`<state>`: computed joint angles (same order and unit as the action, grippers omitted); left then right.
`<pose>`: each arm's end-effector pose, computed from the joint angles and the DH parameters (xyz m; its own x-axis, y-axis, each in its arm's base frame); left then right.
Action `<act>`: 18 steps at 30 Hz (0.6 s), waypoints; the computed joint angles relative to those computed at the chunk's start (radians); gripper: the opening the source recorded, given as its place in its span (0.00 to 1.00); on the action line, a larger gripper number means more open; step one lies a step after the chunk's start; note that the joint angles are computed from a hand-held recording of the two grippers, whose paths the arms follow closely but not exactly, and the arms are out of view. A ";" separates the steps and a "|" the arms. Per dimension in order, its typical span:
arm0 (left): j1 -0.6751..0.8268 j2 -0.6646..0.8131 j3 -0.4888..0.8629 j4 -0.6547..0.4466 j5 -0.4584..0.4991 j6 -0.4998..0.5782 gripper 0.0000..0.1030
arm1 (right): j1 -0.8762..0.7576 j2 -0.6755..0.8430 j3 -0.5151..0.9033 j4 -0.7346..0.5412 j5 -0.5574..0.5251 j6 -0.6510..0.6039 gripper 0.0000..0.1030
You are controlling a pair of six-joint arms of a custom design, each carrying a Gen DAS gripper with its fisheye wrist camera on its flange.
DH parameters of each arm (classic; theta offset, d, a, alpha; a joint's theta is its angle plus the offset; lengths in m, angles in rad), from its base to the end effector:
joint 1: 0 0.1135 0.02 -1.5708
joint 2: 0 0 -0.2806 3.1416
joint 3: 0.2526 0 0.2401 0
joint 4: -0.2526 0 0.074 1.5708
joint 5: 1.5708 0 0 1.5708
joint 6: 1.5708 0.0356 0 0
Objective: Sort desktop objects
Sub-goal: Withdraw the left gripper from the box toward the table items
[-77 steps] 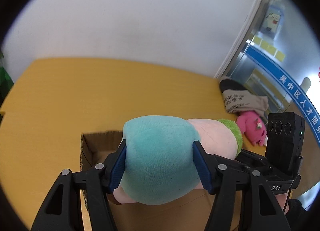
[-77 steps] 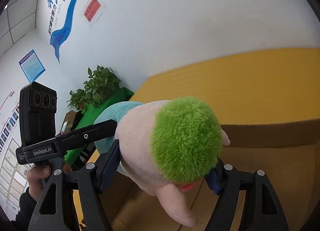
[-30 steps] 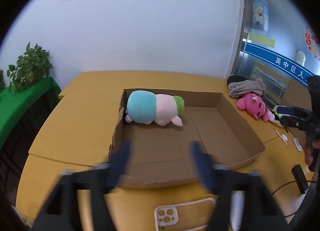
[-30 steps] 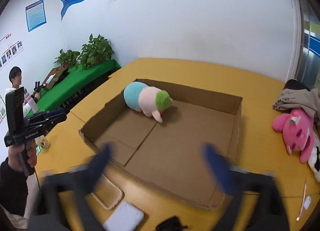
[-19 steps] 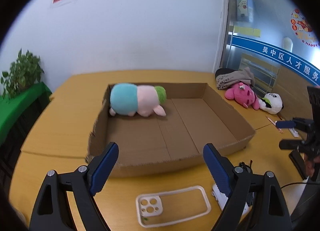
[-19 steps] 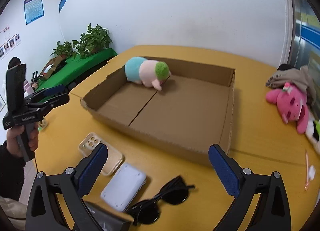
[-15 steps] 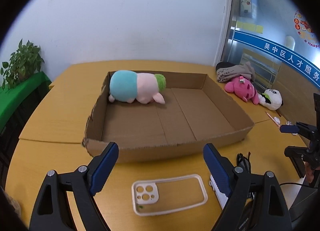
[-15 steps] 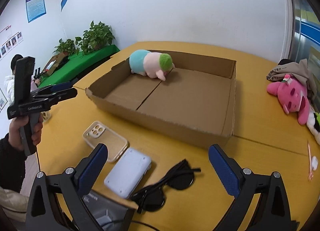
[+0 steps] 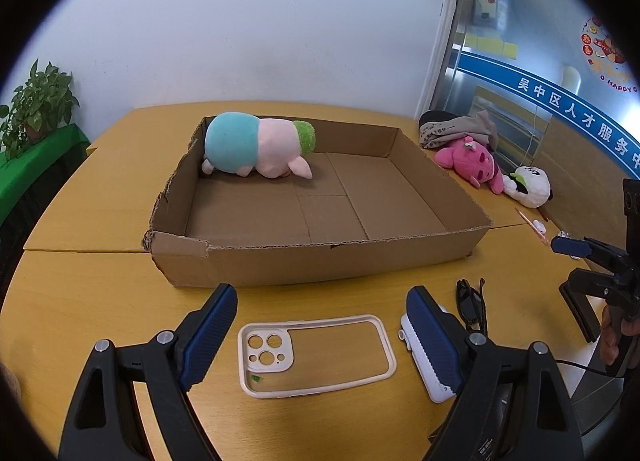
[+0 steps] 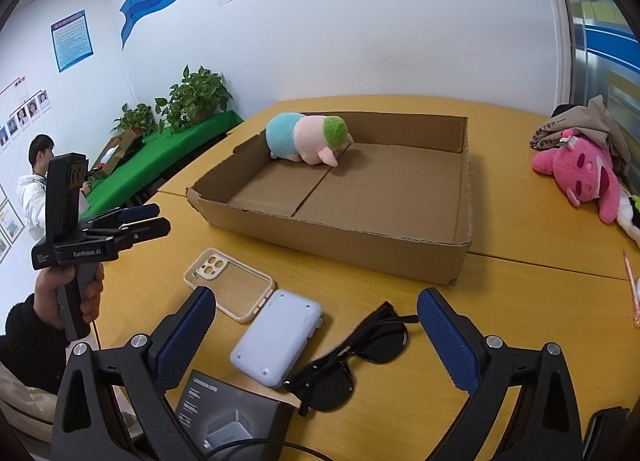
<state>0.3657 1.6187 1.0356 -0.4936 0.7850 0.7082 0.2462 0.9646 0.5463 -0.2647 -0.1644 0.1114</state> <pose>0.2962 0.0865 0.2285 -0.5854 0.2686 -0.7650 0.5804 0.7976 -0.1642 0.1747 0.0499 0.2356 -0.6487 -0.0499 -0.7594 -0.2932 0.9372 0.1889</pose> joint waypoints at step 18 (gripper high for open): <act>-0.008 0.011 -0.002 -0.021 0.002 0.006 0.84 | 0.069 0.064 -0.008 0.059 0.034 0.053 0.99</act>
<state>0.3576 1.6296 1.0337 -0.5144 0.7873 0.7144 0.3154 1.0281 0.5385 -0.2060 -0.1301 0.1647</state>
